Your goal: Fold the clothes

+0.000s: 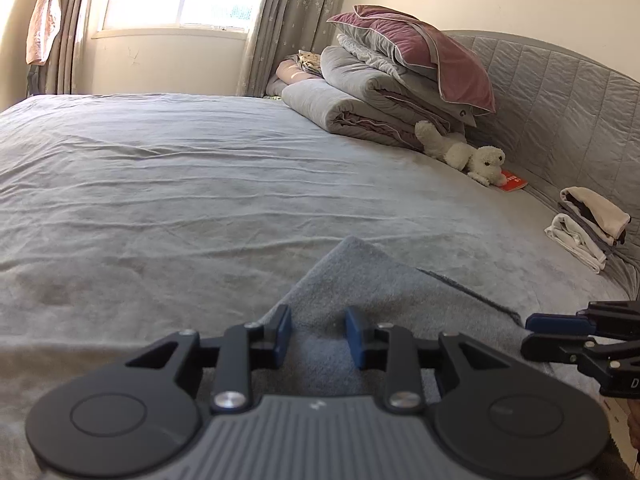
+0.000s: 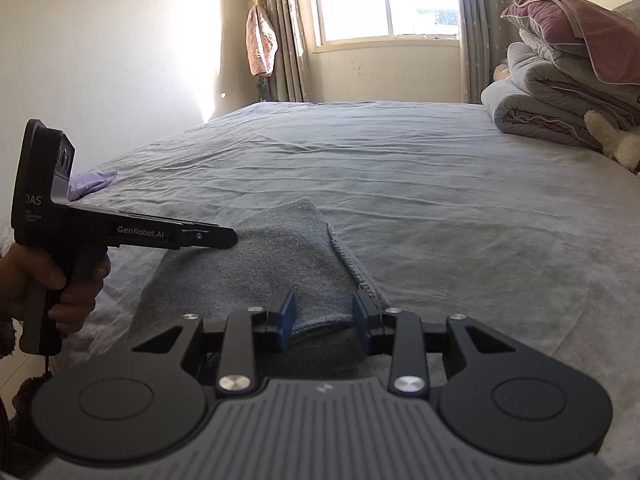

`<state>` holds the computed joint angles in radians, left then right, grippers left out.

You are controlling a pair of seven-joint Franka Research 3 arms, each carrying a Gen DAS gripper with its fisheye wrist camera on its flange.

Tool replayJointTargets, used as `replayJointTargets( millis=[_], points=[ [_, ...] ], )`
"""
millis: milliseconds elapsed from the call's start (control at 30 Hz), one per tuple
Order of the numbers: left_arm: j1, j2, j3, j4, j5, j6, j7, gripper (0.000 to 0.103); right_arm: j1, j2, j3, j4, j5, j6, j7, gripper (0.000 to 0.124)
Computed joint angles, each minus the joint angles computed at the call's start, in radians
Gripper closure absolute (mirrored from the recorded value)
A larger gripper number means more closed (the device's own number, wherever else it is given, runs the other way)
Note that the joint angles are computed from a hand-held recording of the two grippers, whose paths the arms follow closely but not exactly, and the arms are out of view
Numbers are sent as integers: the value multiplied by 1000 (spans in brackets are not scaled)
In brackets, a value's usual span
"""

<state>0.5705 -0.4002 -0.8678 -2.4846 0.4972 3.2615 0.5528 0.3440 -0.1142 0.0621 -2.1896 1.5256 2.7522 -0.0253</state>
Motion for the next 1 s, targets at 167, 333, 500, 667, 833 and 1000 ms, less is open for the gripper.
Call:
replayJointTargets(
  millis=[167,333,500,667,833,1000],
  points=[
    [-77,21,59,55,67,-80,26,55,14,-2,12,28,-7,7,16,88],
    [-130,83,82,123,142,-198,51,53,35,42,34,46,-54,63,54,87],
    [-244,111,169,151,157,-295,94,48,39,14,31,-5,-32,87,25,81],
    [-351,120,247,179,181,-404,146,36,28,-44,15,-53,-147,99,183,74],
    [-466,124,330,207,143,-517,228,21,2,-86,3,-82,-399,63,544,55],
    [-613,136,449,244,25,-618,418,9,-31,-111,-11,-82,-614,-69,974,25]
  ],
)
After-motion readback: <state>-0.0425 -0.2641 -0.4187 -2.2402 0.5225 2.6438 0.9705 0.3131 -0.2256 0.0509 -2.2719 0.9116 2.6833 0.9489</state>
